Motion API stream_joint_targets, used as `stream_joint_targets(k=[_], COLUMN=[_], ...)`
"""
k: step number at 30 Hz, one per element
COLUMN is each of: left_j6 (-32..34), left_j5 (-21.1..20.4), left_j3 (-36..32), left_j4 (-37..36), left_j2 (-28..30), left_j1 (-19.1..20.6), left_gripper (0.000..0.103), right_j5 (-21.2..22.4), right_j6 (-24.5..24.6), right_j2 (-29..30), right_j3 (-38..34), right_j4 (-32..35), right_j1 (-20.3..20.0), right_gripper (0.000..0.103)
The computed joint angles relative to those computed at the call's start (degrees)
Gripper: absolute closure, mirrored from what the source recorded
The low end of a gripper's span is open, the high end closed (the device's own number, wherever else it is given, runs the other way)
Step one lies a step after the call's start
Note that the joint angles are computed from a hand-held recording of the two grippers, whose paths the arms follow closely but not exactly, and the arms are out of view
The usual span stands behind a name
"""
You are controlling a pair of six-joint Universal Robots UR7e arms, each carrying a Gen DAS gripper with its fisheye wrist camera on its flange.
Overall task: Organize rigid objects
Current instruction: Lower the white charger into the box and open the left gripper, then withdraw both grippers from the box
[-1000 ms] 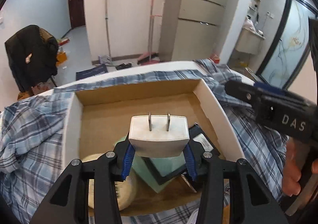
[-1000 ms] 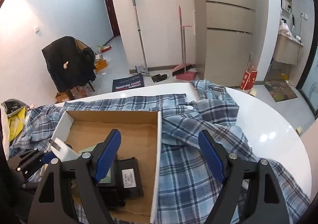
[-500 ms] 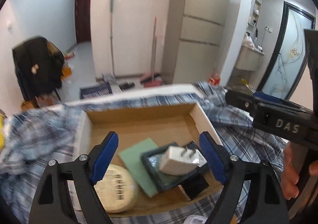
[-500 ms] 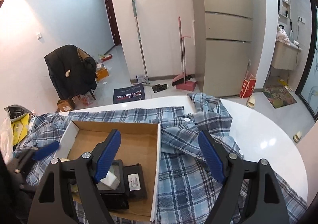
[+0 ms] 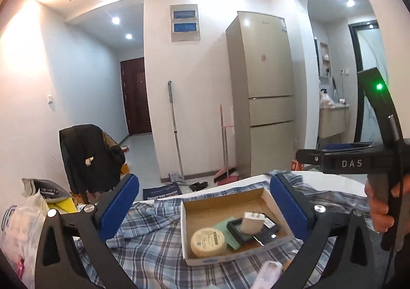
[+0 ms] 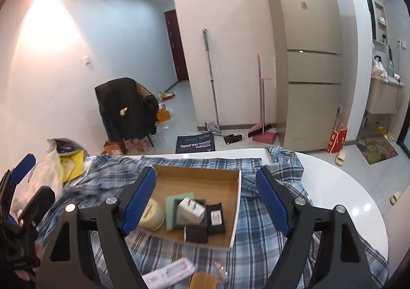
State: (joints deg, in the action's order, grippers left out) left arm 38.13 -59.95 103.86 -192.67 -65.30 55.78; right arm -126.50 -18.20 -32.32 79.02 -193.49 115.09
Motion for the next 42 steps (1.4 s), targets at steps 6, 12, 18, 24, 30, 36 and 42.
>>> stream_joint_targets(k=[6,12,18,24,30,36,42], left_j6=[-1.7,-0.7,-2.5,-4.3,-7.3,-14.1,-19.9], left_j5=[0.1,0.0,-0.3,2.5,3.8,2.7,3.0], left_j3=[8.6,12.9,12.2,10.5,9.8,7.6,6.0], left_j4=[-4.1,-9.1,-7.5,-5.6,-1.3,6.6,10.8], left_j2=[-5.1,-6.3,-4.7,-0.9,-0.3,-1.1,-1.3], left_j1=[0.0,0.1,1.2,4.5,5.4,7.5,8.8], left_gripper=[0.0,0.0,0.0,0.0,0.0,0.0,0.0], right_j5=[-0.7,-5.5,-0.9,4.3,1.3,4.5,3.1], right_j6=[-2.2,-9.1,-5.4,-5.0,-5.9,1.1,2.0], right_j2=[-1.2,2.0,0.8,1.2,1.7,-0.8,-0.7], right_j3=[7.9,9.7,12.2,13.5,13.3,14.9,14.7], right_j4=[-6.4,-14.6,-13.2,-14.0,-12.9,-6.1,-5.0], right_j1=[1.8,2.6,0.0,-3.6,-3.4,-5.0,-5.1], right_gripper=[0.018,0.017,0.014,0.009,0.009,0.009,0.01])
